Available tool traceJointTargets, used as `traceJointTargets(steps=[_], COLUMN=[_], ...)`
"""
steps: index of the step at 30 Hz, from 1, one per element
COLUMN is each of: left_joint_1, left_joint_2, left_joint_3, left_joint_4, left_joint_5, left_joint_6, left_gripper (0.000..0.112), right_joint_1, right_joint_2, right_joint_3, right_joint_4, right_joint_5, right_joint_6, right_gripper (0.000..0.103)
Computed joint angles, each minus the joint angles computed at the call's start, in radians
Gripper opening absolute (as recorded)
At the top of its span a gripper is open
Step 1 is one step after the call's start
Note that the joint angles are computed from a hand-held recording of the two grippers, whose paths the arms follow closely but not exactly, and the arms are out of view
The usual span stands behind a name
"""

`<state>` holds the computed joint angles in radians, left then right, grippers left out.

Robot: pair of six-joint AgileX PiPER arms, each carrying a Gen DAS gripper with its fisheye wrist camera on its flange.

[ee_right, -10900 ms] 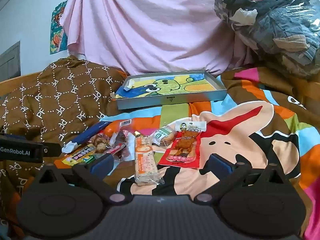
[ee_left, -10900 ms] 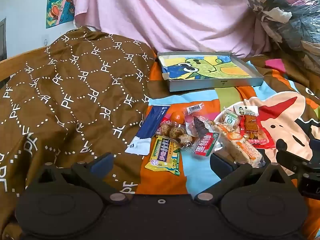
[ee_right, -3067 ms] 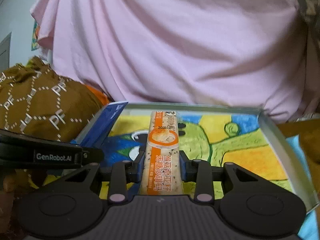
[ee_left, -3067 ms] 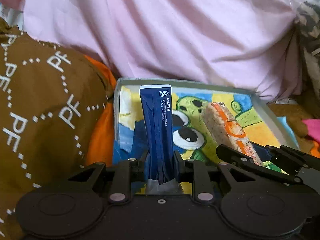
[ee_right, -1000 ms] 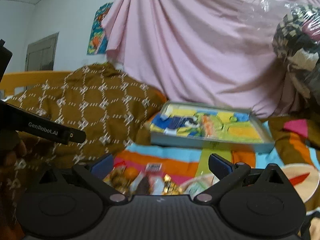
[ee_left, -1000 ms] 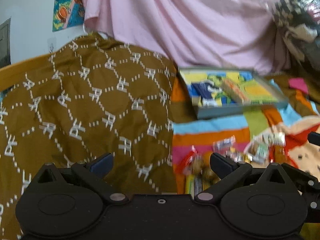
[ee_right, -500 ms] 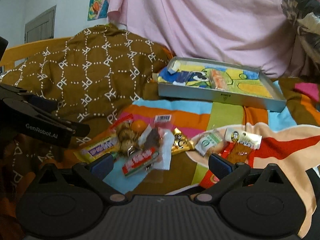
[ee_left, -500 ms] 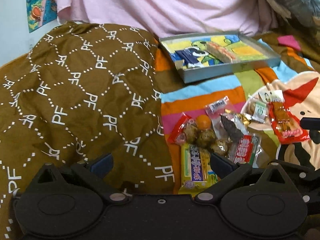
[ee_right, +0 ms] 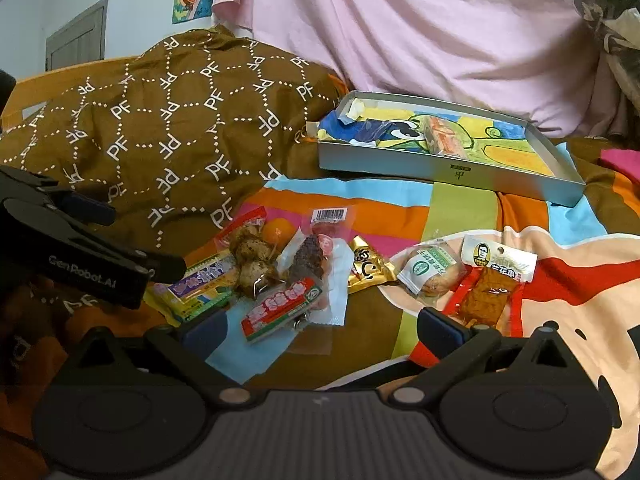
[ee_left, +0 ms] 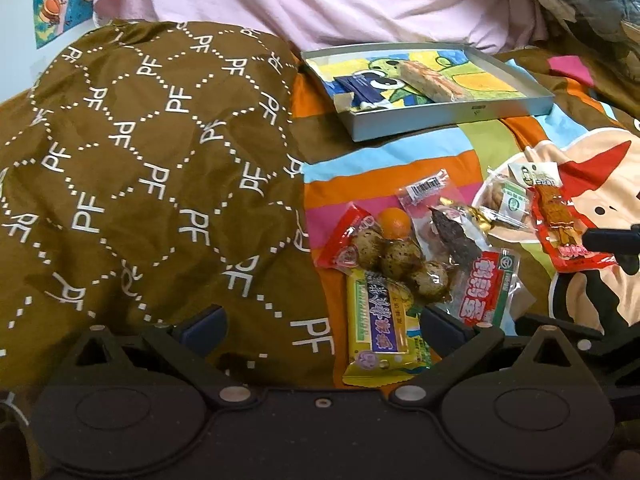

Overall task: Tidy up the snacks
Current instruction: 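Move both tools back over the remaining snack pile, then grasp yellow biscuit pack with left tool while right tool grasps quail-egg pack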

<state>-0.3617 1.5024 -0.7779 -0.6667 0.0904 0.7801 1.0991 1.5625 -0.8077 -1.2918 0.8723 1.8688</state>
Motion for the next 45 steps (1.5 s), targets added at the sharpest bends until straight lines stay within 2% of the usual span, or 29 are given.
traceJointTargets(steps=[6, 8, 11, 13, 14, 17, 19, 21, 24, 27, 30, 34, 36, 41, 42, 45], left_joint_1=[0.027, 0.035, 0.04, 0.06, 0.069, 0.074, 0.081, 0.088, 0.108, 0.121, 0.136, 0.148, 0.149, 0.154, 0.155, 0.157], left_joint_2=[0.031, 0.042, 0.051, 0.055, 0.058, 0.06, 0.068, 0.073, 0.082, 0.082, 0.079, 0.08, 0.08, 0.073, 0.074, 0.081], left_joint_3=[-0.023, -0.033, -0.04, -0.048, -0.054, -0.06, -0.075, -0.084, -0.098, -0.097, -0.088, -0.075, -0.071, -0.061, -0.062, -0.069], left_joint_4=[-0.286, -0.311, -0.306, -0.383, -0.377, -0.327, -0.232, -0.169, -0.179, -0.29, -0.484, -0.677, -0.715, -0.743, -0.74, -0.714], left_joint_5=[0.047, 0.061, 0.049, 0.075, 0.085, 0.069, 0.066, 0.06, 0.081, 0.098, 0.137, 0.191, 0.209, 0.232, 0.236, 0.244], left_joint_6=[0.307, 0.329, 0.305, 0.374, 0.361, 0.286, 0.173, 0.086, 0.069, 0.182, 0.403, 0.633, 0.686, 0.735, 0.733, 0.71], left_gripper=[0.102, 0.102, 0.102, 0.102, 0.102, 0.102, 0.102, 0.102, 0.102, 0.102, 0.102, 0.102, 0.102, 0.102, 0.102, 0.102], right_joint_1=[-0.042, -0.059, -0.087, -0.111, -0.124, -0.16, -0.179, -0.189, -0.195, -0.191, -0.182, -0.203, -0.203, -0.185, -0.172, -0.156], right_joint_2=[0.025, 0.03, 0.045, 0.054, 0.064, 0.08, 0.09, 0.108, 0.135, 0.16, 0.195, 0.21, 0.219, 0.21, 0.21, 0.194], right_joint_3=[-0.015, -0.015, -0.027, -0.037, -0.051, -0.073, -0.082, -0.094, -0.119, -0.152, -0.19, -0.227, -0.236, -0.216, -0.21, -0.196], right_joint_4=[-0.055, -0.101, -0.149, -0.17, -0.165, -0.174, -0.186, -0.188, -0.165, -0.109, -0.058, 0.035, 0.056, 0.029, 0.006, 0.002], right_joint_5=[-0.013, -0.027, -0.061, -0.102, -0.121, -0.18, -0.215, -0.234, -0.254, -0.271, -0.255, -0.278, -0.266, -0.246, -0.219, -0.191], right_joint_6=[-0.061, -0.086, -0.127, -0.157, -0.191, -0.234, -0.266, -0.316, -0.399, -0.507, -0.603, -0.703, -0.734, -0.71, -0.688, -0.672], right_gripper=[0.103, 0.103, 0.103, 0.103, 0.103, 0.103, 0.101, 0.097, 0.091, 0.088, 0.082, 0.075, 0.067, 0.058, 0.046, 0.041])
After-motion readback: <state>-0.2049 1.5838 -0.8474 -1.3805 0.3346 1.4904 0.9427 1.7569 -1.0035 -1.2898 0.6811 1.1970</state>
